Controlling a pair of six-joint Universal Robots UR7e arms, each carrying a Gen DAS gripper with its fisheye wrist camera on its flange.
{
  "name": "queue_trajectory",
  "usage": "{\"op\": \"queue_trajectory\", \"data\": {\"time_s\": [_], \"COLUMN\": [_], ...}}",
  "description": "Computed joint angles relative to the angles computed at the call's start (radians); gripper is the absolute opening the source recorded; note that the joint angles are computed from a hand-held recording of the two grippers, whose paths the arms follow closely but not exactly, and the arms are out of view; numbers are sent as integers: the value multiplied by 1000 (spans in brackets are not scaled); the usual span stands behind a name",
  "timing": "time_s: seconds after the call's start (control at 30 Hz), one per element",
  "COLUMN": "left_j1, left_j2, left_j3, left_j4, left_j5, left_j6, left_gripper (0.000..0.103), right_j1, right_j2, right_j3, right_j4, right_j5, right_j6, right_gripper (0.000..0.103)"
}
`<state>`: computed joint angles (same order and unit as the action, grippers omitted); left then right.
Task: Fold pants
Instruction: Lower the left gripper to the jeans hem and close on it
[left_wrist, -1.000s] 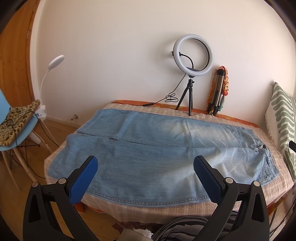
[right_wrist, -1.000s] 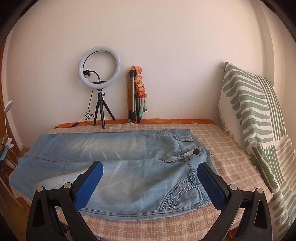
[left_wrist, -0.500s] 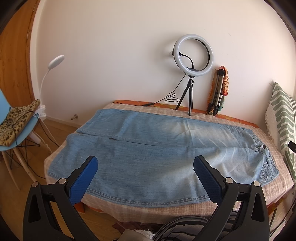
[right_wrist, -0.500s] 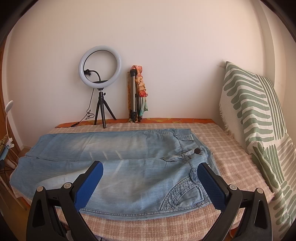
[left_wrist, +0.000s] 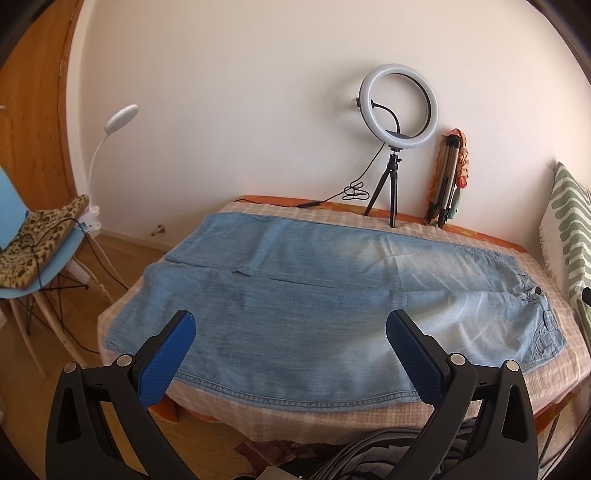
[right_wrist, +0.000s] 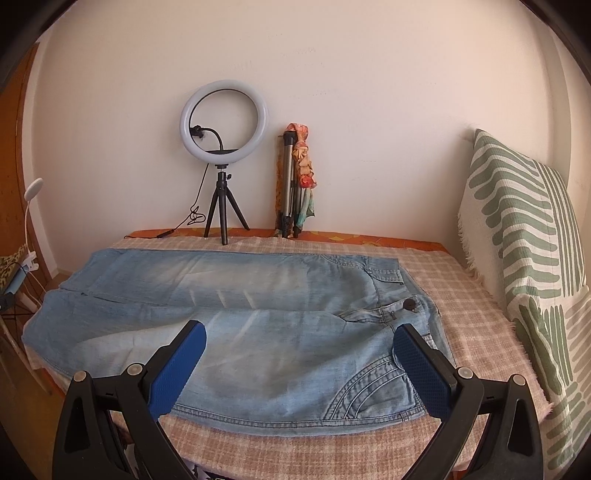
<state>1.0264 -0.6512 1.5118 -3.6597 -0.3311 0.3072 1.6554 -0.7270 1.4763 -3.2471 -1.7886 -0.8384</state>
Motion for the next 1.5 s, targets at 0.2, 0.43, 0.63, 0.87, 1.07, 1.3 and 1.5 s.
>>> {"op": "queue_trajectory", "data": {"time_s": [0.2,0.43,0.63,0.87,1.07,1.3,1.5], "left_j1": [29,81,118,160,234,328,403], "left_j2": [-46,-114,-175,-260,-358,-400,-387], "left_j3": [59,133,200,276,354,375,369], "left_j4": [12,182,287,392,459,390,290], "left_j5": [-34,-72,-110,-75,-121,-235,-393], "left_j6": [-73,-295,-456,-620,-826,-886,-933], "left_gripper": [94,73,65,64,64,64,64], "right_j1": [-18,-53,-54,-41,-33,-23,-16], "right_j2": [9,9,56,141,196,223,233], "right_j3": [-10,-56,-102,-143,-199,-220,-221], "right_j4": [55,317,496,544,585,594,577], "right_j5": [31,78,47,-34,-85,-124,-126], "right_j6": [-153,-216,-340,-498,-512,-530,-540], "right_gripper": [101,95,85,79,78,75,73]}}
